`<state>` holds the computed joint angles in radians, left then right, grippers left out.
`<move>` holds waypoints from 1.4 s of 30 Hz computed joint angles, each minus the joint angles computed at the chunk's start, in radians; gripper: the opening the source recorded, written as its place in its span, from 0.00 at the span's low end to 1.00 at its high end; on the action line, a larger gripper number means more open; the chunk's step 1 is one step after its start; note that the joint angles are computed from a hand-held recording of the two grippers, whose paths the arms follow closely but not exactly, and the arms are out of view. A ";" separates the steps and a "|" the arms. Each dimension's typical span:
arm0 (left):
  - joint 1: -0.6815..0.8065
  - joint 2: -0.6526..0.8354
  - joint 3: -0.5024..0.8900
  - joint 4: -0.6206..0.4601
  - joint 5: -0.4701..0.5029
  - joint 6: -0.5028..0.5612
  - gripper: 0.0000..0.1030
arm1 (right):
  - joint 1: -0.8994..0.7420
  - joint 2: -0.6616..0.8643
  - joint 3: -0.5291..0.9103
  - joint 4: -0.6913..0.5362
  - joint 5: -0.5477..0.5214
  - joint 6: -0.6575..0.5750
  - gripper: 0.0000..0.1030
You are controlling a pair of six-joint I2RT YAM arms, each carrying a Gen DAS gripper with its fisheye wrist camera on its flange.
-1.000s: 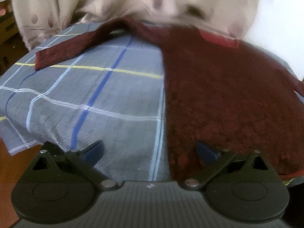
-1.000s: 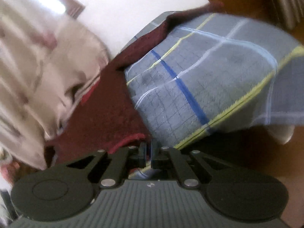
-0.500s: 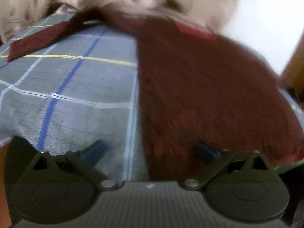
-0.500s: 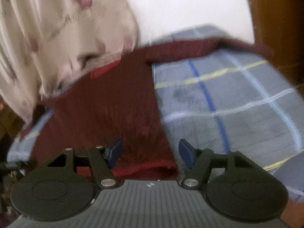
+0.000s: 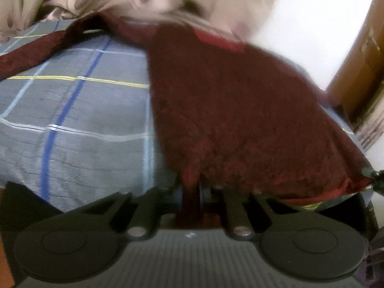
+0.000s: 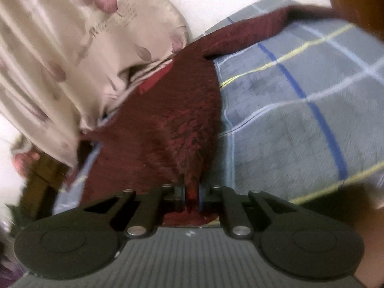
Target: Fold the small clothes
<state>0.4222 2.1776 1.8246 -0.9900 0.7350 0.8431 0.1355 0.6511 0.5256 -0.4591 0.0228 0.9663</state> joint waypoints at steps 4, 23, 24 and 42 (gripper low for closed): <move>0.016 -0.031 0.003 0.011 -0.023 -0.010 0.09 | 0.017 -0.095 -0.046 0.015 -0.026 0.107 0.15; -0.080 -0.212 -0.124 0.309 0.093 -0.317 0.86 | -0.968 0.489 0.157 0.432 -0.541 -0.095 0.78; -0.098 -0.217 -0.140 0.332 0.073 -0.326 0.86 | -0.991 0.575 0.175 0.487 -0.535 -0.045 0.78; -0.179 0.005 0.099 0.349 -0.067 -0.510 0.86 | -0.848 1.110 0.538 0.712 -0.092 0.091 0.13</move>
<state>0.2429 2.1829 1.9235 -0.6414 0.6679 0.3327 -0.7126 1.7610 1.0638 0.2524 -0.0692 1.0576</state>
